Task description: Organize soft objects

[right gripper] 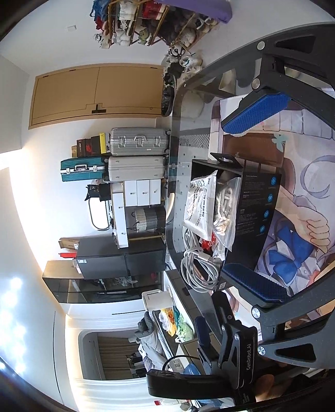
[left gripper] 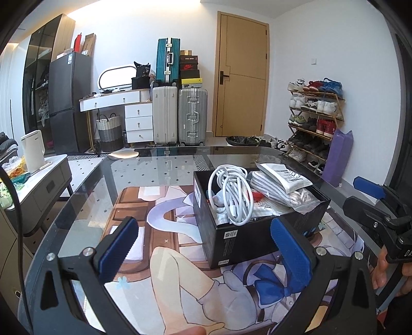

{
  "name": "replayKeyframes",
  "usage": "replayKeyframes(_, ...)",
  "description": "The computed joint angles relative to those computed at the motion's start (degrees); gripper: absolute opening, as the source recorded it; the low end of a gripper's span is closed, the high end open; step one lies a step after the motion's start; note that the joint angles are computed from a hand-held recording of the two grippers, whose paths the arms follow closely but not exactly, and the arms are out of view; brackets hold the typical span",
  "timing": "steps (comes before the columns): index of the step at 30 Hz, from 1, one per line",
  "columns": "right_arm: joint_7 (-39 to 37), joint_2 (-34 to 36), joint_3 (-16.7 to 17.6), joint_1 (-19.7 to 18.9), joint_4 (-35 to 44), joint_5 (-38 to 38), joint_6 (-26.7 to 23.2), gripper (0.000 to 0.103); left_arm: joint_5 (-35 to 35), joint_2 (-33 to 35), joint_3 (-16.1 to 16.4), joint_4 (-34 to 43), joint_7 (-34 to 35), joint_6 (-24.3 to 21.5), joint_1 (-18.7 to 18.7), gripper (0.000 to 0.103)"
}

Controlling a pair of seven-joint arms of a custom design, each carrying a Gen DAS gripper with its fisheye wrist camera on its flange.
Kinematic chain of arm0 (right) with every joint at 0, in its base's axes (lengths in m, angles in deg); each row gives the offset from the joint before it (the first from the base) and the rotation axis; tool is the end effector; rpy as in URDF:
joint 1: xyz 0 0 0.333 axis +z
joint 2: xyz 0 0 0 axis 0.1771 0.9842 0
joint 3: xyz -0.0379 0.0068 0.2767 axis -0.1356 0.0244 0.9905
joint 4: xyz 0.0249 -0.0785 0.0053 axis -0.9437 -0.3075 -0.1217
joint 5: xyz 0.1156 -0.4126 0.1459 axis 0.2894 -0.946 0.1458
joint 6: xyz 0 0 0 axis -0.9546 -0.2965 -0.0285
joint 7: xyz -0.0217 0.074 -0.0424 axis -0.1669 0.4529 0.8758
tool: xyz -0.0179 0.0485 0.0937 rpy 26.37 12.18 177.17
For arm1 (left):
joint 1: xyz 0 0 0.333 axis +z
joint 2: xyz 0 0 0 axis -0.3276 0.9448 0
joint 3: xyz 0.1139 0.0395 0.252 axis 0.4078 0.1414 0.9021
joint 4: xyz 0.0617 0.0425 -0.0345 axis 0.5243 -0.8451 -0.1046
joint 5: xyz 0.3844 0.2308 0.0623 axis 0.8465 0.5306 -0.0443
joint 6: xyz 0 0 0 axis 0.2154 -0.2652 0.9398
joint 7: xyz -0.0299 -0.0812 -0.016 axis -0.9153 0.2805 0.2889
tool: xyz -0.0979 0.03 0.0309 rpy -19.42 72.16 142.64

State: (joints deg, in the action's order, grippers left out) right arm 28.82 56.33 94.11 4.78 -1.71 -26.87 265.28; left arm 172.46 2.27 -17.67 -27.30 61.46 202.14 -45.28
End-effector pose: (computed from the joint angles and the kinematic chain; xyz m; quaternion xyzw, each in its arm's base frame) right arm 0.7087 0.3031 0.3013 -0.7232 0.3952 -0.2352 0.5152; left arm 0.6265 -0.3851 0.2953 -0.6254 0.5766 -0.3786 0.3648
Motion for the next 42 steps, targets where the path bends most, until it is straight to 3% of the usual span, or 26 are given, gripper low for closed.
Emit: replayKeyframes(42, 1.1, -0.1, -0.9, 0.6, 0.1, -0.7, 0.4, 0.102, 0.8, -0.2, -0.1, -0.3, -0.8, -0.4, 0.0, 0.103)
